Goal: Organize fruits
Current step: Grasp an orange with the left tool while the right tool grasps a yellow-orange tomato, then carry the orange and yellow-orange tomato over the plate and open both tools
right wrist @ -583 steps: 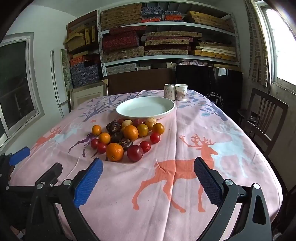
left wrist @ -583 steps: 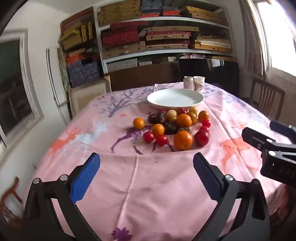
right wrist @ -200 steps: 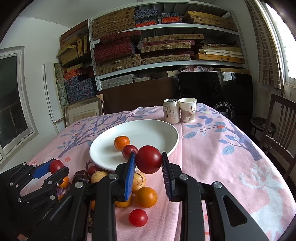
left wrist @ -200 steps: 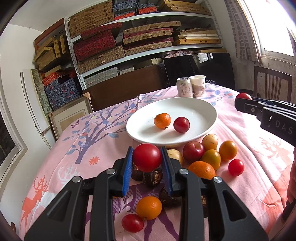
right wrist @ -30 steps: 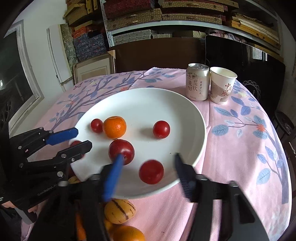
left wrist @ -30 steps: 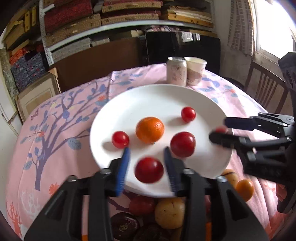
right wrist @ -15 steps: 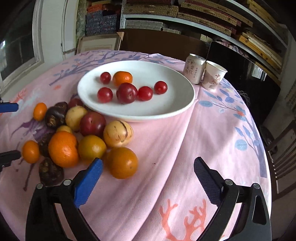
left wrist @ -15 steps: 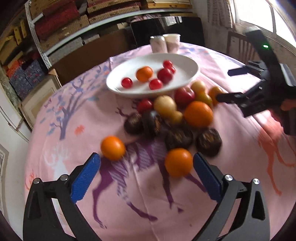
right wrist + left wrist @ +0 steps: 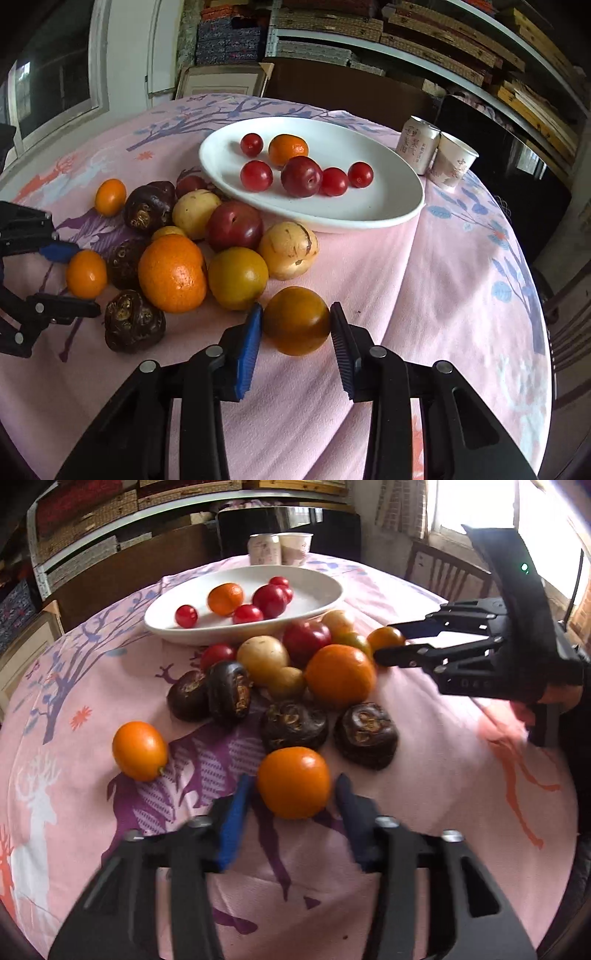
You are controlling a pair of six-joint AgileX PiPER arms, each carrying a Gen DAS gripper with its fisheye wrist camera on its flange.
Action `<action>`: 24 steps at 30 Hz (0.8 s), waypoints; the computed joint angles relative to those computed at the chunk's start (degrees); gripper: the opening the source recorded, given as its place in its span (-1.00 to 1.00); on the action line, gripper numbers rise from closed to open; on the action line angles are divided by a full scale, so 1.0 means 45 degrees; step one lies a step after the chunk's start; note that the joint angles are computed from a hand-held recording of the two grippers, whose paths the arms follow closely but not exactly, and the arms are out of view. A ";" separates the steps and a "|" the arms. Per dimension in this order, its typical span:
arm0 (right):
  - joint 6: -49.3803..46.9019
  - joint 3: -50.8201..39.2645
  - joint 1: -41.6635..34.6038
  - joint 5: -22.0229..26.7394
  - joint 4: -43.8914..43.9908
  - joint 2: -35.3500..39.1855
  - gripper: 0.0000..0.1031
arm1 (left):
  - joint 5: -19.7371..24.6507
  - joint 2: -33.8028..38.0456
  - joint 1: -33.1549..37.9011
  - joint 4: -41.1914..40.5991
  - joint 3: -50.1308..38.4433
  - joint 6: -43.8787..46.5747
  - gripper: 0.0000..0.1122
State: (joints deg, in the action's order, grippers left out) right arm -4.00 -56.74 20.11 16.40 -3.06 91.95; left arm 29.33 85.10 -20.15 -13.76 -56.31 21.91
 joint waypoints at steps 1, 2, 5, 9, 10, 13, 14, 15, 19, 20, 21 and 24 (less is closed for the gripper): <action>-0.0456 0.0091 -0.0144 0.0097 0.0863 -0.0169 -0.27 | -0.0024 -0.0072 0.0013 -0.0189 0.0048 0.0051 -0.37; -0.1041 0.0275 -0.0368 0.0052 0.1754 -0.0424 -0.27 | -0.0027 -0.0073 -0.0029 -0.0046 0.0000 -0.0249 -0.37; -0.1775 0.0722 -0.0847 -0.0465 0.2772 -0.1189 -0.27 | -0.0081 -0.0413 -0.0194 0.1029 -0.0099 -0.1346 -0.37; -0.3801 0.0170 -0.1710 -0.0327 0.5460 -0.1354 -0.27 | -0.0137 -0.1069 0.0324 -0.0466 -0.0301 -0.0322 -0.37; -0.3760 0.0069 -0.1782 -0.0577 0.5597 -0.1306 -0.27 | -0.0565 -0.1078 0.0319 -0.0422 -0.0380 -0.0750 -0.37; -0.5872 -0.0925 -0.2089 -0.0319 0.7936 -0.0583 -0.28 | -0.1204 -0.0302 -0.0195 0.1799 -0.1389 -0.3196 -0.37; -0.6029 -0.1507 -0.2165 0.0051 0.8209 -0.0151 -0.27 | -0.1224 0.0126 -0.0363 0.2686 -0.1880 -0.3918 -0.37; -0.5971 -0.1954 -0.2185 0.0297 0.8248 0.0191 -0.27 | -0.1128 0.0501 -0.0466 0.3416 -0.2358 -0.4521 -0.37; -0.5718 -0.3491 -0.2019 0.0811 0.8062 0.1483 -0.27 | -0.0456 0.2370 -0.0507 0.4693 -0.4749 -0.5659 -0.37; -0.5513 -0.3843 -0.1929 0.0880 0.7800 0.1776 -0.27 | -0.0625 0.2725 -0.0625 0.5777 -0.5043 -0.6367 -0.37; -0.5328 -0.4126 -0.1842 0.0919 0.7586 0.2018 -0.27 | -0.0614 0.3095 -0.0672 0.6489 -0.5398 -0.6756 -0.37; -0.4859 -0.4768 -0.1659 0.1110 0.7203 0.2548 -0.27 | 0.0368 0.4396 -0.0380 0.5571 -0.7094 -0.6581 -0.37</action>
State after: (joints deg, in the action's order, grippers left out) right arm -25.87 -78.20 12.64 21.39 29.35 103.42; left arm 30.99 104.89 -21.86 11.31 -88.24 -7.71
